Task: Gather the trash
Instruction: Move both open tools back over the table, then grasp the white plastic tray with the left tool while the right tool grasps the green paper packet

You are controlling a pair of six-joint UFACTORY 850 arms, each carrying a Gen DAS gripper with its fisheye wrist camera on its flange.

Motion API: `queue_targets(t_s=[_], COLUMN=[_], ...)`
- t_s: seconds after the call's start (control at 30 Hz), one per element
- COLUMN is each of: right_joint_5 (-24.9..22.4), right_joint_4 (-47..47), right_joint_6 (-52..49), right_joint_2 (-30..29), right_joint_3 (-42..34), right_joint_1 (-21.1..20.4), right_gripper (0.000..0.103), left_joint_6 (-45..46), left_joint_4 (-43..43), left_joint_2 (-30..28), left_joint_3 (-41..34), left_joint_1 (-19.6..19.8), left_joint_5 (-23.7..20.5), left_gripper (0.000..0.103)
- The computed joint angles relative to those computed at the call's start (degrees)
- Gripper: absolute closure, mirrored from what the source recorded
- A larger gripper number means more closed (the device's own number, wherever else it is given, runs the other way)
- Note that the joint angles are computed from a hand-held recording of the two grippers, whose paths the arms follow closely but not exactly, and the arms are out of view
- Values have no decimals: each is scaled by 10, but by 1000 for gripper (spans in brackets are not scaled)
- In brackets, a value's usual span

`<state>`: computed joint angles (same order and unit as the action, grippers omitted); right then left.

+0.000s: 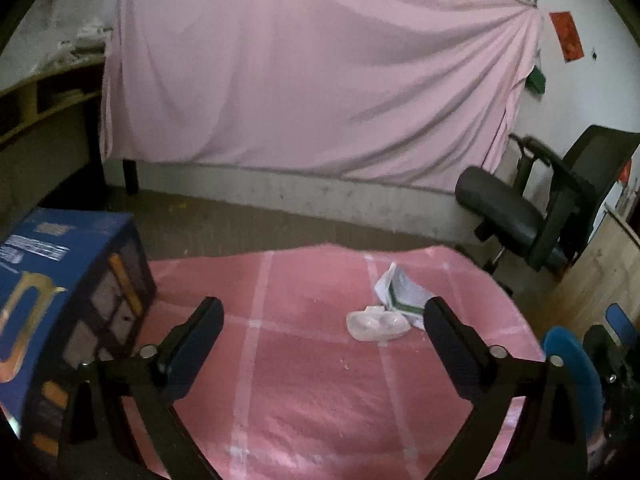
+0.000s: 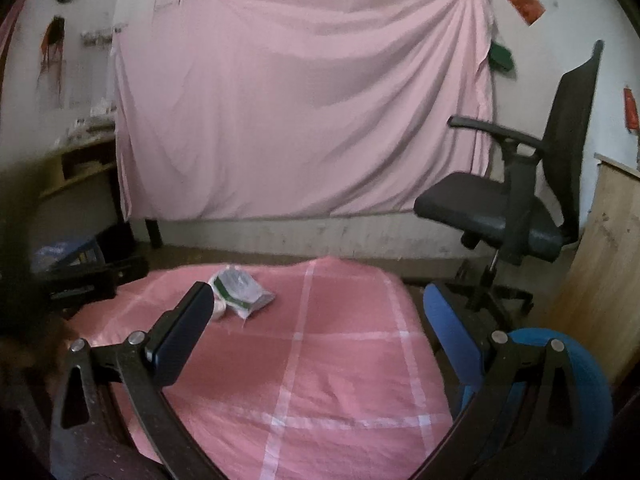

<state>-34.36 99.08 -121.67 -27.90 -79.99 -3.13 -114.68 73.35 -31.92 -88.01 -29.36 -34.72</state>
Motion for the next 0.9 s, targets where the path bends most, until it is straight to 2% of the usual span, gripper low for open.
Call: queue_targets(t_s=[0.07,0.17,0.23,0.27,0.4,0.57,0.67,0.8,0.9], right_joint_5=[14,18,10,0,-42,-129,-168,-207,-228], right_joint_4=[-58,-143,-209,-263,-394,-530,-567,-601,-602], right_joint_6=[31,91,153,207,353,522,561,581,578], right_joint_2=[-16,-48,-74,-95,-163,-255,-286,-312,-324], right_joint_3=[-29,-81,-120,-151,-247,-387,-436,-475,-496], right_joint_1=[11,27,36,42,57,69,72,78,79], right_gripper=[0,0,0,0,1,11,14,17,21], left_joint_6=[42,76,109,115,163,248,283,332,370], left_joint_4=[-38,-84,-131,-142,-204,-293,-328,-371,-407], left_joint_2=[-10,-19,-22,-20,-21,-35,-35,-39,-41], left_joint_3=[-12,-20,-22,-20,-24,-44,-45,-50,-52], left_joint_1=[8,22,36,41,55,67,72,76,79], left_joint_5=[16,51,91,104,135,156,166,176,181], left_gripper=[22,33,43,47,53,65,71,73,84])
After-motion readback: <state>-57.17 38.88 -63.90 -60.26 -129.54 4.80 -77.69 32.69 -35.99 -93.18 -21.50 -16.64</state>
